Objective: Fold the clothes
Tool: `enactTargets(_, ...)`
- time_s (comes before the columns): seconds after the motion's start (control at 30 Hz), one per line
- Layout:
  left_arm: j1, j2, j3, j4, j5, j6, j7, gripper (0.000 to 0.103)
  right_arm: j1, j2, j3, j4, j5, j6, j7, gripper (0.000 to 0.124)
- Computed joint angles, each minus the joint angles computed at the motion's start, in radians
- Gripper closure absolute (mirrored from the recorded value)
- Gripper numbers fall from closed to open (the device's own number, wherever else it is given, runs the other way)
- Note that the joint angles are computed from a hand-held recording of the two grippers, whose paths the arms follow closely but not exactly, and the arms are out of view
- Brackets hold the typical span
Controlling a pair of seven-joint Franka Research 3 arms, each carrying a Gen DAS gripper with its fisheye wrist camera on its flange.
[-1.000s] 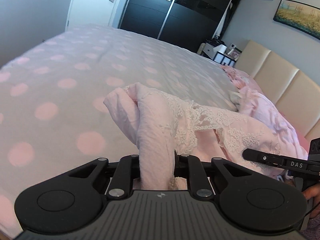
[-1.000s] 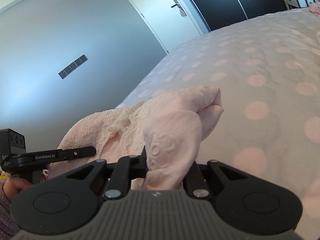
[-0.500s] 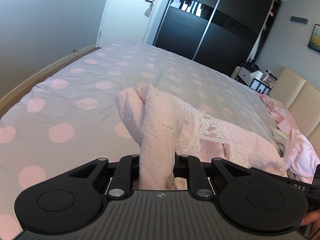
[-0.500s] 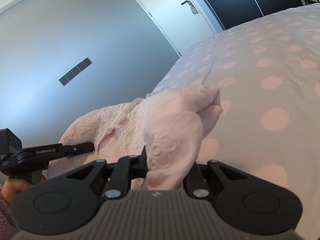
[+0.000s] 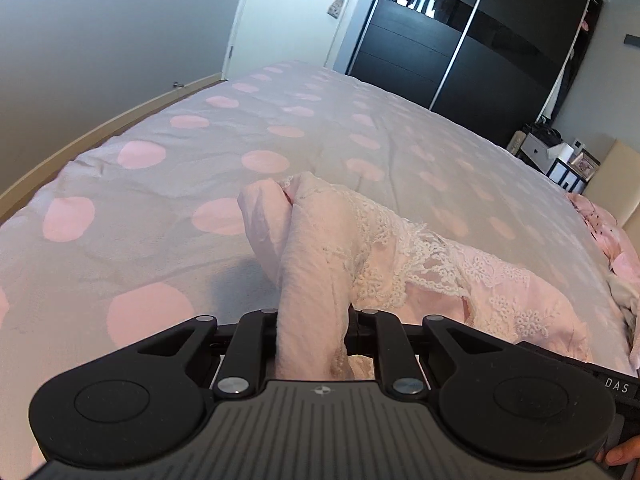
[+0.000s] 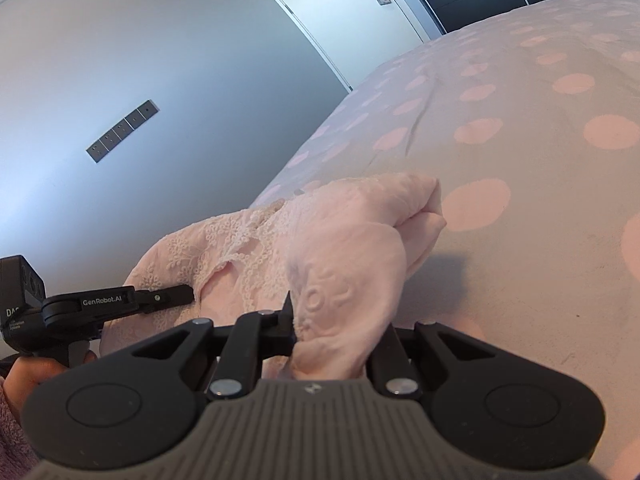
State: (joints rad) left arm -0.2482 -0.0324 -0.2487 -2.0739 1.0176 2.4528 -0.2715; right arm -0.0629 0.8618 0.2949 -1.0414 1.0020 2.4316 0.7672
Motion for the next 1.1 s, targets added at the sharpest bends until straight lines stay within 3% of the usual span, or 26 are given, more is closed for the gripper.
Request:
enactTargets(0.2, 0.013, 0.018, 0.015, -0.050, 0.042, 0.053, -0.047, 0.087, 0.034, 0.103, -0.023, 0.124, -0.086, -0.015, 0.073, 0.107)
enactTargets(0.33, 0.007, 0.010, 0.010, -0.070, 0.049, 0.022, -0.091, 0.071, 0.036, 0.118, -0.023, 0.137, -0.125, -0.010, 0.087, 0.091)
enactTargets(0.4, 0.001, -0.009, 0.003, -0.079, 0.027, -0.013, -0.092, 0.062, 0.026, 0.102, -0.021, 0.117, -0.133, -0.001, 0.081, 0.079)
enactTargets(0.53, -0.014, -0.081, -0.029, -0.104, 0.007, -0.108, -0.091, 0.055, -0.011, 0.011, -0.010, -0.013, -0.109, 0.083, -0.027, 0.075)
enactTargets(0.67, -0.036, -0.131, -0.080, -0.093, 0.028, -0.249, -0.090, 0.056, -0.055, -0.080, 0.024, -0.138, -0.015, 0.206, -0.195, 0.076)
enactTargets(0.73, -0.042, -0.145, -0.089, -0.092, 0.018, -0.274, -0.112, 0.058, -0.054, -0.089, 0.005, -0.132, -0.010, 0.173, -0.171, 0.077)
enactTargets(0.87, -0.035, -0.166, -0.084, -0.141, -0.015, -0.224, -0.263, 0.055, -0.034, -0.072, -0.043, -0.101, -0.053, 0.074, -0.041, 0.064)
enactTargets(1.1, 0.001, -0.143, -0.067, -0.221, 0.027, -0.066, -0.445, 0.055, -0.004, 0.032, -0.057, 0.029, -0.122, -0.043, 0.079, 0.065)
